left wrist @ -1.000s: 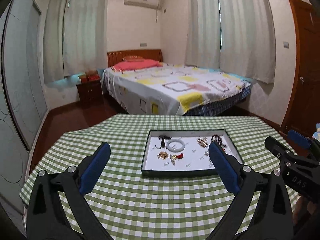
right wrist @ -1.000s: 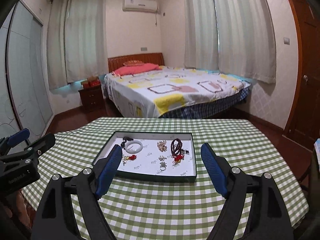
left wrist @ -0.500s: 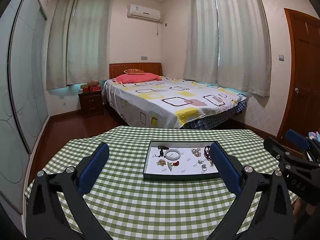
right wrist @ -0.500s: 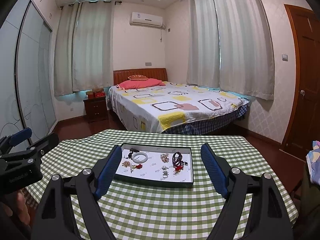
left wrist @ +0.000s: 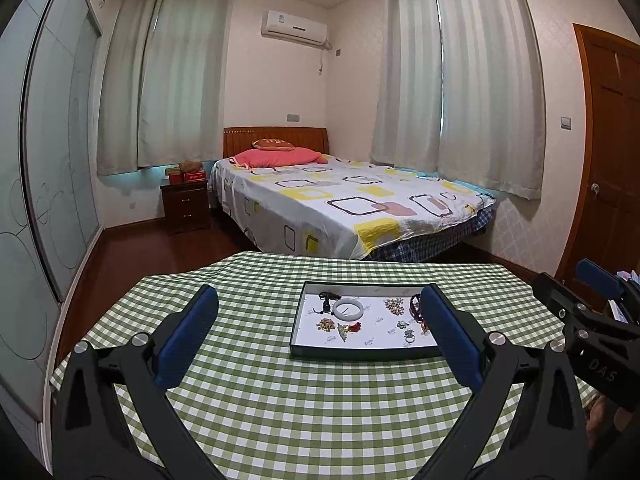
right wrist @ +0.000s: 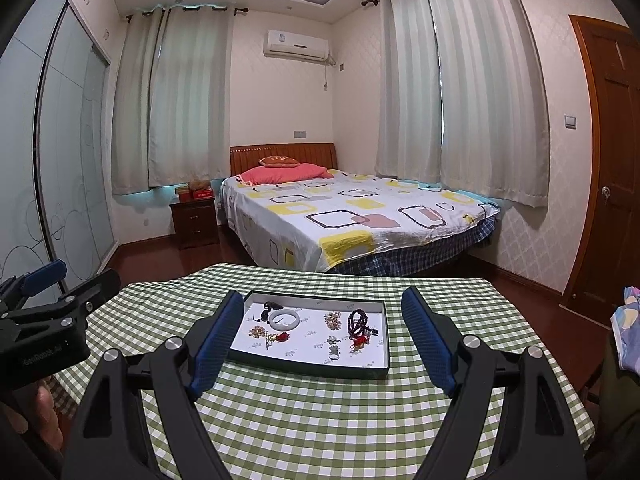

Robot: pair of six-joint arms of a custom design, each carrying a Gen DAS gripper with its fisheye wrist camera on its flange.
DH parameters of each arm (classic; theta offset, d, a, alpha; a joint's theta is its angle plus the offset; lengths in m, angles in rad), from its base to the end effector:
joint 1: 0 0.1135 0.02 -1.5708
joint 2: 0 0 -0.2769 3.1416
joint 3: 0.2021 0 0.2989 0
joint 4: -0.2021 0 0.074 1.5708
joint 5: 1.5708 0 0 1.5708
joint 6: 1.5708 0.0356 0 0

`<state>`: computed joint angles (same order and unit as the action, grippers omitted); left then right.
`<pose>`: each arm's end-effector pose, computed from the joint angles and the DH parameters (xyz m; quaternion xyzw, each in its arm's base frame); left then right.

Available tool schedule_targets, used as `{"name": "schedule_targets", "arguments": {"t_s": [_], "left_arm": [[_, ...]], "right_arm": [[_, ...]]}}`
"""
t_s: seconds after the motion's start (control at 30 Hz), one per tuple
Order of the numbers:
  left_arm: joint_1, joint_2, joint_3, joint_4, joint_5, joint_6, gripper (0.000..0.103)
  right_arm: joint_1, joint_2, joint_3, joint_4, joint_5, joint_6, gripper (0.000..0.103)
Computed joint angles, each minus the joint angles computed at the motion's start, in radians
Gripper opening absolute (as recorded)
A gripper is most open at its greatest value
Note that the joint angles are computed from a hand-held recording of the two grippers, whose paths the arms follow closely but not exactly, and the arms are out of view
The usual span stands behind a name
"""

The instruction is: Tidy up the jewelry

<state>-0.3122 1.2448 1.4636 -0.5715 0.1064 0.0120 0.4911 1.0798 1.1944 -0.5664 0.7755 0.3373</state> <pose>0.2908 -0.0978 0.4602 0.1622 0.8034 -0.1286 0.5583 0.2436 0.1020 0.4074 0.1398 0.7977 -0.0956 0.5788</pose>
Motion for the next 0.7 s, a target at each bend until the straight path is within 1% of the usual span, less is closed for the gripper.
{"name": "schedule_targets", "arguments": {"t_s": [0.7], "left_arm": [[0.006,-0.009,0.004,-0.015,0.008,-0.004,0.098]], "right_arm": [[0.008,-0.001,-0.003,0.004,0.01,-0.001,0.078]]}}
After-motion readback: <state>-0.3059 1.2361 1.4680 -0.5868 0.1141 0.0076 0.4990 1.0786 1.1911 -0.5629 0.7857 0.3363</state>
